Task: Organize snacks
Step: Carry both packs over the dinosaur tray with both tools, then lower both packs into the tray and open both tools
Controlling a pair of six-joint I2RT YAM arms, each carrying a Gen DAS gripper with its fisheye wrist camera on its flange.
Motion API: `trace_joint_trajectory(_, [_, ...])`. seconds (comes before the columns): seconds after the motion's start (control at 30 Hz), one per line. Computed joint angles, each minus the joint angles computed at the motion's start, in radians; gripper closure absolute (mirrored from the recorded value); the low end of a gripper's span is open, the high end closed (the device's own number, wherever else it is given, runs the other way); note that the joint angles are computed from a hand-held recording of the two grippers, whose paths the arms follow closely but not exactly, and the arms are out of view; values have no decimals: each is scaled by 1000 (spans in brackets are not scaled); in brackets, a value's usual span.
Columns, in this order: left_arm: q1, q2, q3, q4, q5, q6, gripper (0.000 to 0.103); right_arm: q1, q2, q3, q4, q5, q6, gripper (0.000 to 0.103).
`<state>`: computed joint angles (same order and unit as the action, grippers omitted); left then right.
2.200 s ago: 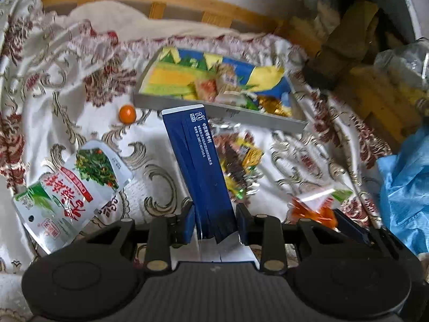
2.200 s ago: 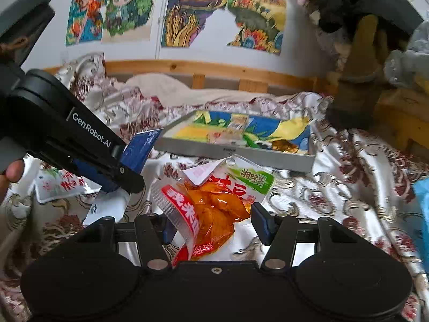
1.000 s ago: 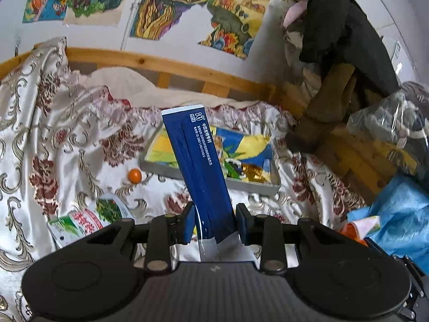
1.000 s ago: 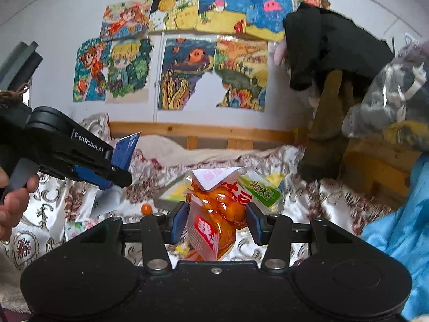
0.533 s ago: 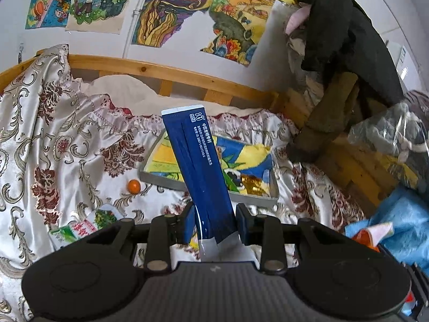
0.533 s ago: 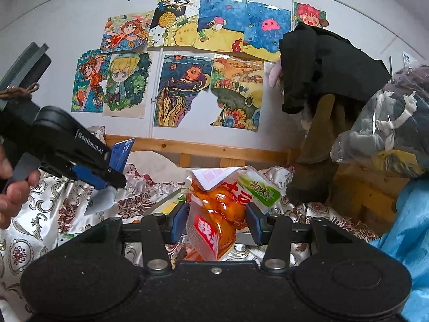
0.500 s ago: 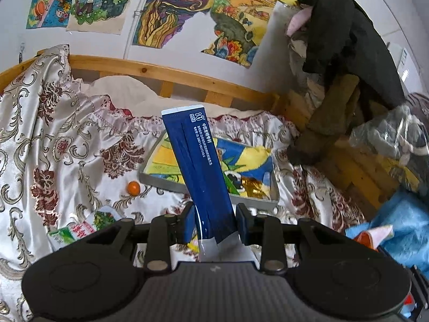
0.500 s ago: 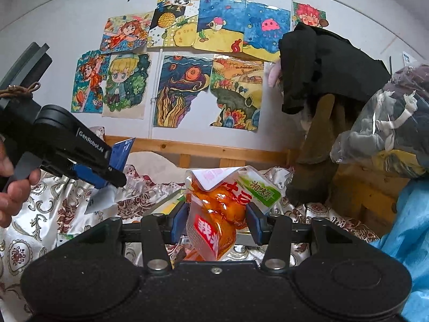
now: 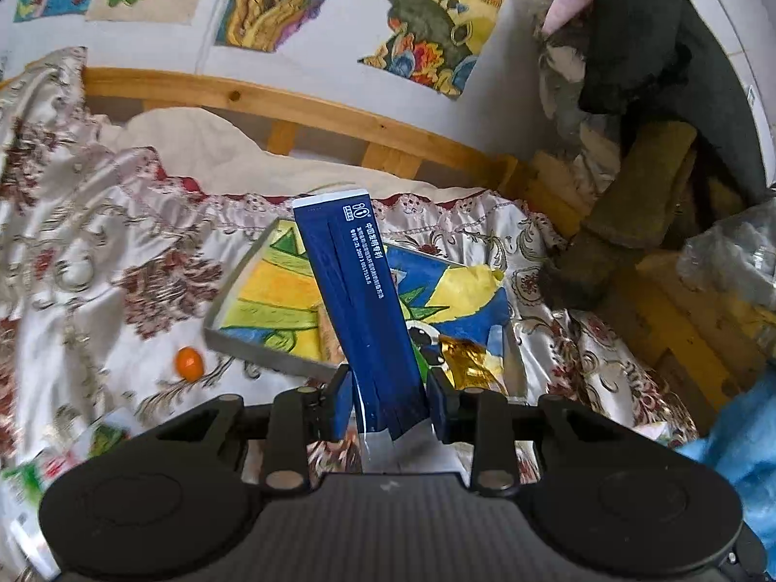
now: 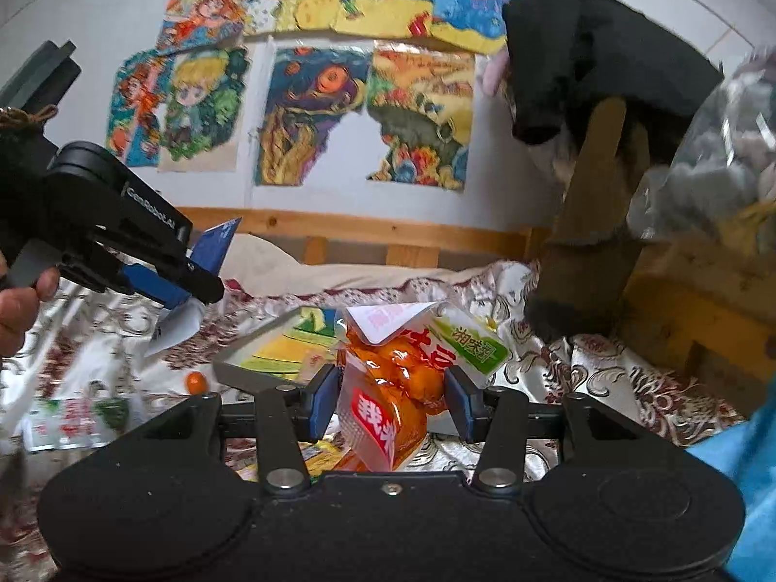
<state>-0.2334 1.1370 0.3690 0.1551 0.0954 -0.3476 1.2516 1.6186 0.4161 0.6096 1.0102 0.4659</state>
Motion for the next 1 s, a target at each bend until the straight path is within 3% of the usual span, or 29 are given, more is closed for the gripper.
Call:
trace_joint_trajectory(0.13, [-2, 282, 113, 155, 25, 3, 68, -175, 172, 32, 291, -135, -177, 54])
trace_joint_trajectory(0.37, [-13, 634, 366, 252, 54, 7, 68, -398, 400, 167, 492, -310, -391, 54])
trace_joint_trajectory(0.5, [-23, 771, 504, 248, 58, 27, 68, -494, 482, 238, 498, -392, -417, 53])
trace_joint_trajectory(0.7, [-50, 944, 725, 158, 51, 97, 68, -588, 569, 349, 441, -516, -416, 53])
trace_joint_trajectory(1.0, [-85, 1079, 906, 15, 2, 179, 68, -624, 667, 492, 311, -556, -359, 53])
